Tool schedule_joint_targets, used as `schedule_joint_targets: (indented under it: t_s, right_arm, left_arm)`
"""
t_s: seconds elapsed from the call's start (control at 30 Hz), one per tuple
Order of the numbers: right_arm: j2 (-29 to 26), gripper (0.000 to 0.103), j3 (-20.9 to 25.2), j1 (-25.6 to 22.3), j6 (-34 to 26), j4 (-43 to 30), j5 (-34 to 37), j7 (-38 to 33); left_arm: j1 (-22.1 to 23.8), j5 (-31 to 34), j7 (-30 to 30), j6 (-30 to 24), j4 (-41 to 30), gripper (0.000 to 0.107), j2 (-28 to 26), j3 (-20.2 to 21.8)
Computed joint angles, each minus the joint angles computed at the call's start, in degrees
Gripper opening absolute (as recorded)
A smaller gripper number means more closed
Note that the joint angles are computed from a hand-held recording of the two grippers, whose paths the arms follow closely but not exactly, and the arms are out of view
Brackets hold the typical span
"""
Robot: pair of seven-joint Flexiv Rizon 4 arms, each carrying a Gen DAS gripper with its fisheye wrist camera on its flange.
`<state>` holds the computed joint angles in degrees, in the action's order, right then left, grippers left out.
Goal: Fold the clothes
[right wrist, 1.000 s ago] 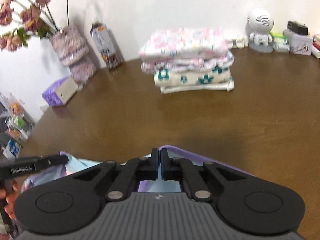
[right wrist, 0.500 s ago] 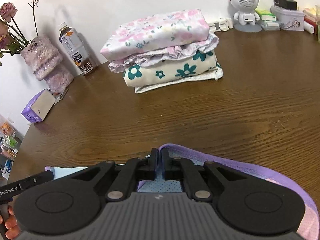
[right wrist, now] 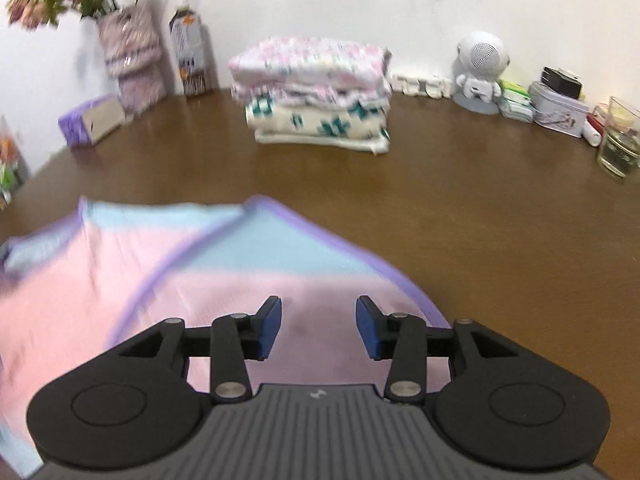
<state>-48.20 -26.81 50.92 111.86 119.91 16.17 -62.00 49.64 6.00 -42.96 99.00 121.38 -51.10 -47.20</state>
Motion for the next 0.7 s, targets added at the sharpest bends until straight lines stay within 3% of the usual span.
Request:
schedule_joint_targets:
  t_s: [0.07,0.13,0.27,0.37,0.43,0.5,0.57,0.63,0.7]
  right_arm:
    - [-0.4,0.042,0.8,0.2,3.0,2.2,0.9,-0.8]
    - [-1.5,0.042,-1.0,3.0,4.3,3.7,3.3,-2.2]
    - [-1.9,0.043,-3.0,7.2,4.2,6.2,8.0,-2.4]
    - [-1.5,0.043,-5.0,11.2,3.2,8.8,10.5,-1.3]
    - [-1.4,0.043,-5.2,12.8,3.9,10.8,11.6,-0.1]
    - [-1.2,0.043,-5.1,14.2,4.8,12.4,12.7,1.0]
    - [-0.8,0.043,-4.4,14.7,6.1,13.5,13.5,2.0]
    - [-0.7,0.043,-3.3,14.7,8.0,13.8,14.5,2.6]
    - [-0.9,0.043,-3.1,15.1,8.8,13.2,15.2,2.1]
  left_arm:
    - [-1.4,0.0,0.0,0.3,0.2,0.039,0.9,2.7]
    - [-1.8,0.4,0.4,1.6,-0.1,0.015,0.3,3.7]
    - [-1.4,2.2,0.5,4.0,-1.0,0.013,-1.6,4.4]
    - [1.9,2.6,0.5,1.1,-0.9,0.020,-2.5,1.6]
    - [6.0,4.4,0.1,-1.0,-0.9,0.044,-4.6,-2.8]
    - [7.6,1.9,2.6,-0.3,-0.3,0.047,-5.9,-5.8]
    - [3.9,2.0,2.7,0.4,-2.3,0.041,-3.9,-2.9]
    - [-0.5,1.5,2.9,1.3,-4.4,0.018,-1.7,0.9]
    - [-4.8,1.2,3.4,1.5,-6.2,0.009,-0.3,4.7]
